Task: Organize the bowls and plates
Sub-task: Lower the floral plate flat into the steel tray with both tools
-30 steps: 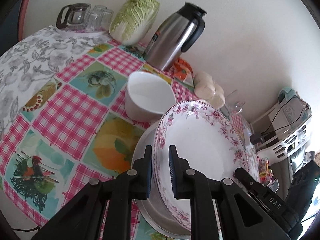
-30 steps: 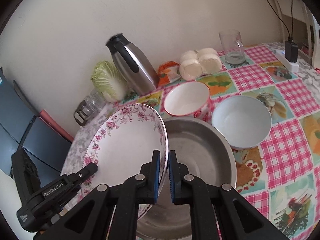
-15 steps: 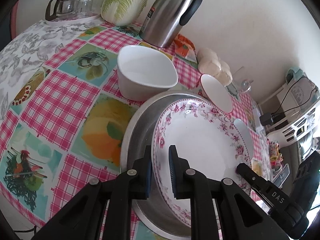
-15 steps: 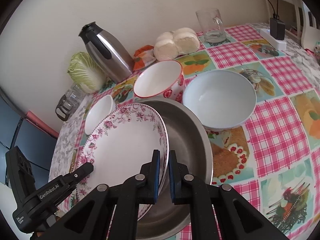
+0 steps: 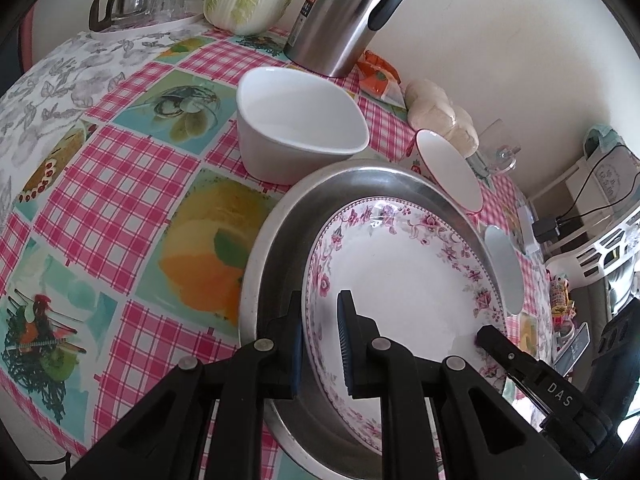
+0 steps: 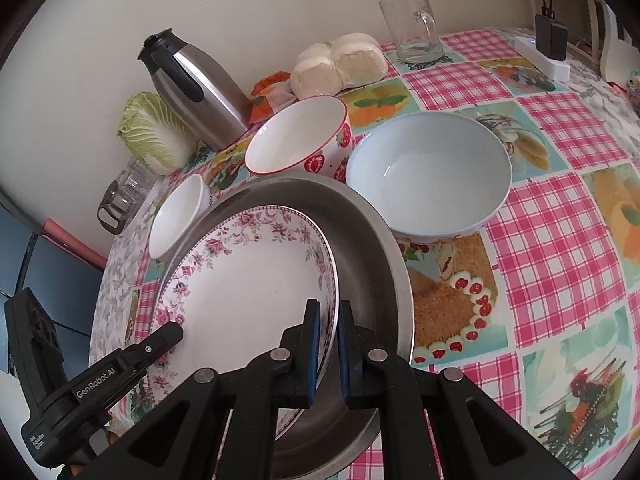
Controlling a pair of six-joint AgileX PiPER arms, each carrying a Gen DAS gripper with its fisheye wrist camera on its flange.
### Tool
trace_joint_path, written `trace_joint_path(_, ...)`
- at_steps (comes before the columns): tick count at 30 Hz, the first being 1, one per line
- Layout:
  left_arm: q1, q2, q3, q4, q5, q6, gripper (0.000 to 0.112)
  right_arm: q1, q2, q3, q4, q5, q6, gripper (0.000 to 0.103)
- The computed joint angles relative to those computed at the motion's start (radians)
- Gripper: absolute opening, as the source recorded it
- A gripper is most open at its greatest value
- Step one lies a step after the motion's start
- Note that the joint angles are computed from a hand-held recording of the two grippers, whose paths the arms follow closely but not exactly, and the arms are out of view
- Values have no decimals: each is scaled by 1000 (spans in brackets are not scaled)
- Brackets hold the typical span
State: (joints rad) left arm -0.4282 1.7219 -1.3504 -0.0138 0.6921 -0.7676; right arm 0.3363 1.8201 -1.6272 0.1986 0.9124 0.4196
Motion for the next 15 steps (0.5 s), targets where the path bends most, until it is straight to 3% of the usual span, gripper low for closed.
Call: trace_joint_path(15, -6, 10, -17, 31, 25, -27, 15, 2, 30, -13, -15, 20, -7, 9)
